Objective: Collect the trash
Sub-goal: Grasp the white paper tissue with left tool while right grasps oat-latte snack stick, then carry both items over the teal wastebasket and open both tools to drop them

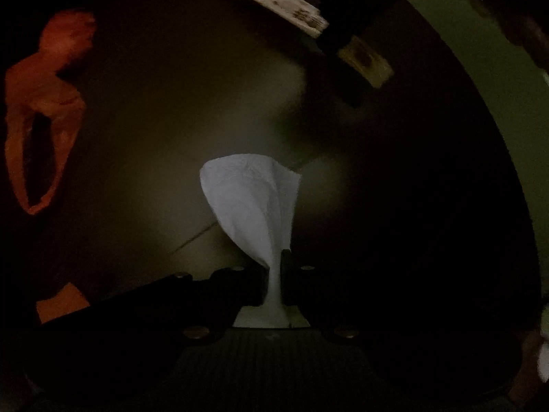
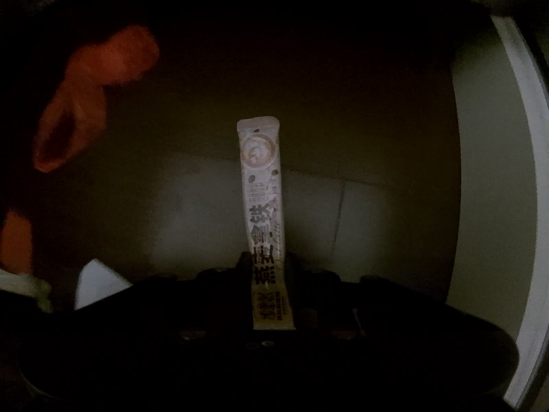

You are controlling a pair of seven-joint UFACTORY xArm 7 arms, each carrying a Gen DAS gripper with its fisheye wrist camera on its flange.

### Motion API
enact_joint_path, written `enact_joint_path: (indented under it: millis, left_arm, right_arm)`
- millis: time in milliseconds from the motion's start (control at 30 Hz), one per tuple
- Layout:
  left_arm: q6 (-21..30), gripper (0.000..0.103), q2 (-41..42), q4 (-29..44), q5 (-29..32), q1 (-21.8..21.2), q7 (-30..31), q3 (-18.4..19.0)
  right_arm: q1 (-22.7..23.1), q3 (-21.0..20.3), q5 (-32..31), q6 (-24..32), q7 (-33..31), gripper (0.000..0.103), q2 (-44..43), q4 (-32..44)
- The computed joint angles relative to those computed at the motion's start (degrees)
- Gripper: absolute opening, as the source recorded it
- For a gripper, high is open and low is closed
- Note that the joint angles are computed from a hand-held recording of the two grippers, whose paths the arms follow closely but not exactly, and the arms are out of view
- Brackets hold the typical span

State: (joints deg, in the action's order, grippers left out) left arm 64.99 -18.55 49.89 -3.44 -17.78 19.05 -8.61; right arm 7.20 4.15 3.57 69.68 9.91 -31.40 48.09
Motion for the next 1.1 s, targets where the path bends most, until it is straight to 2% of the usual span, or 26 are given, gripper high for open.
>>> enact_joint_path:
  millis: [300,333,433,533,833,967,1100]
  left_arm:
    - [1.19,0.008,-1.22,7.92,-0.33,1.98,-4.88,0.77]
    - [0.65,0.008,-0.18,9.22,-0.15,1.8,-7.46,-0.5]
    - [3.6,0.008,-1.34,13.19,-0.59,1.78,-10.46,-0.43]
    - [4.47,0.008,-2.88,16.61,0.77,1.78,-11.36,-0.78]
    - [7.93,0.008,-0.99,34.38,-0.76,2.95,-19.18,-0.69]
    - [7.03,0.008,1.67,42.89,-1.35,3.4,-20.18,-0.13]
    - [7.78,0.008,6.32,54.75,-1.05,3.78,-20.2,0.18]
  right_arm:
    - [0.64,0.71,2.26,1.52,3.93,0.018,-2.13,9.62]
    - [0.69,0.8,2.22,1.79,4.23,0.018,-2.37,10.85]
    - [0.69,1.11,2.04,2.72,5.34,0.018,-3.29,14.84]
    - [0.46,1.1,1.76,3.36,6.07,0.018,-3.42,19.44]
    - [-0.38,2.5,-0.89,0.49,6.47,0.018,1.39,37.26]
    - [-0.57,3.03,-2.12,-1.11,6.06,0.018,4.79,45.49]
    - [-0.41,3.24,-2.69,-2.02,5.34,0.018,8.78,53.98]
